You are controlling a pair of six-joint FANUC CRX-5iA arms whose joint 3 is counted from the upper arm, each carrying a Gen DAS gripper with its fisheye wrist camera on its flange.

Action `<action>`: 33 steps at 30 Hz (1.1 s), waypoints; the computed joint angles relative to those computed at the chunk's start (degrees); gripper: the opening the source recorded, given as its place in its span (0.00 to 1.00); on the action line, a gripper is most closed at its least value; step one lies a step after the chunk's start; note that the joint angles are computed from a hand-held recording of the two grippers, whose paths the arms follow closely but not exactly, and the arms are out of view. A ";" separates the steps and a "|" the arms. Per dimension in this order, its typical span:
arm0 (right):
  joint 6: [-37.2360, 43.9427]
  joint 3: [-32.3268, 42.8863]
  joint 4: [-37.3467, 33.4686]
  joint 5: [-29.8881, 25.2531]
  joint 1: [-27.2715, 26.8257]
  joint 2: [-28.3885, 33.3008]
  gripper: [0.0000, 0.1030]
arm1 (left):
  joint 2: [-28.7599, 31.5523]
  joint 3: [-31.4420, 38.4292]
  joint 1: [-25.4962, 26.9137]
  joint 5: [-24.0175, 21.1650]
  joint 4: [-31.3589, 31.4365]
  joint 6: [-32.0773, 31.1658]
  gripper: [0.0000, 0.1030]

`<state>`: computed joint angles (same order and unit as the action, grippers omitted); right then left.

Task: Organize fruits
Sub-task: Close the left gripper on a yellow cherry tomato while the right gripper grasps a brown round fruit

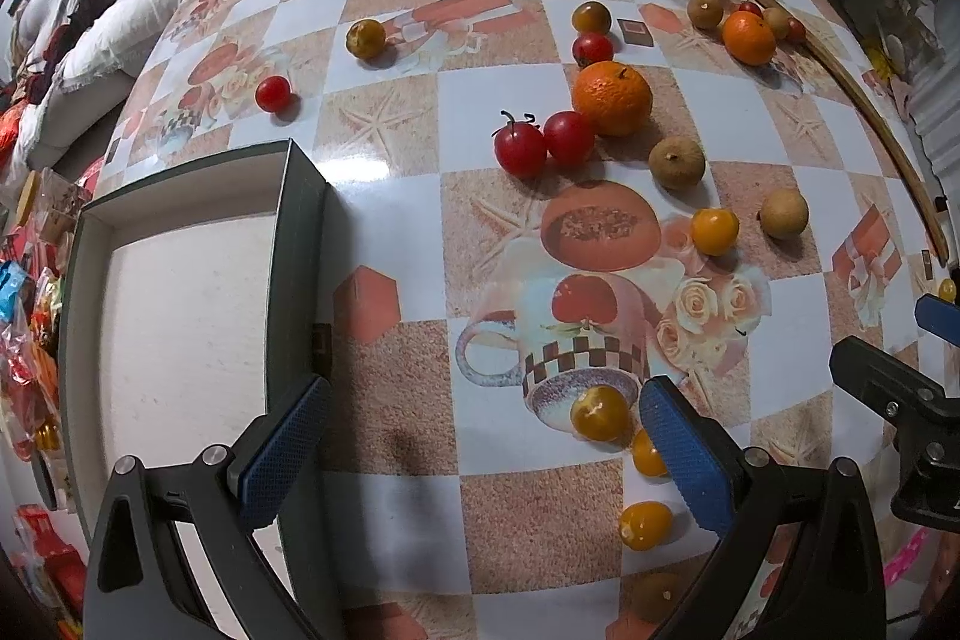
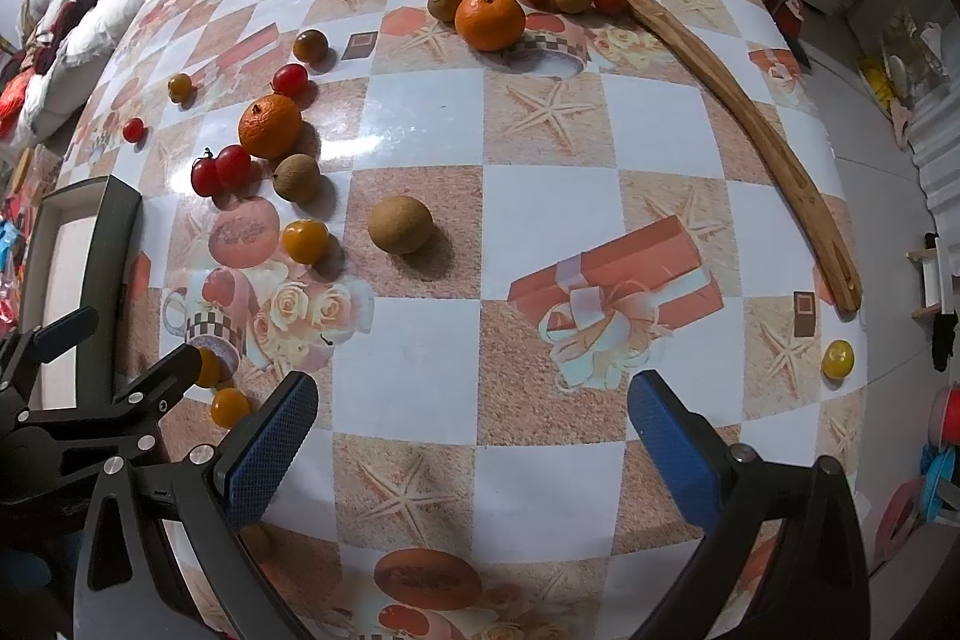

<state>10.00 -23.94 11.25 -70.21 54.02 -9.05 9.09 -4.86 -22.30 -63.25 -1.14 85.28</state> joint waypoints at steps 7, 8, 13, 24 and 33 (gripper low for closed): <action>0.06 0.01 0.01 0.08 -0.03 0.12 1.00 | 0.17 -0.30 -0.12 0.27 -0.58 0.54 1.00; 0.17 -0.01 -0.01 0.21 -0.07 0.18 1.00 | 0.18 -0.38 -0.16 0.26 -0.61 0.57 1.00; 1.18 -0.29 0.58 1.73 -0.74 0.70 1.00 | -0.43 -1.47 -0.76 0.82 -1.23 0.92 1.00; 6.52 -0.78 0.83 7.08 -3.76 2.18 0.86 | -0.83 -1.86 -2.22 0.76 0.99 1.59 0.70; 9.66 0.19 1.02 10.25 -5.91 5.45 0.70 | -1.33 -2.88 -2.87 0.88 4.17 1.66 0.36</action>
<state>19.65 -23.75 12.27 -59.96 48.11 -3.60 7.76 -7.74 -25.17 -62.37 3.03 86.94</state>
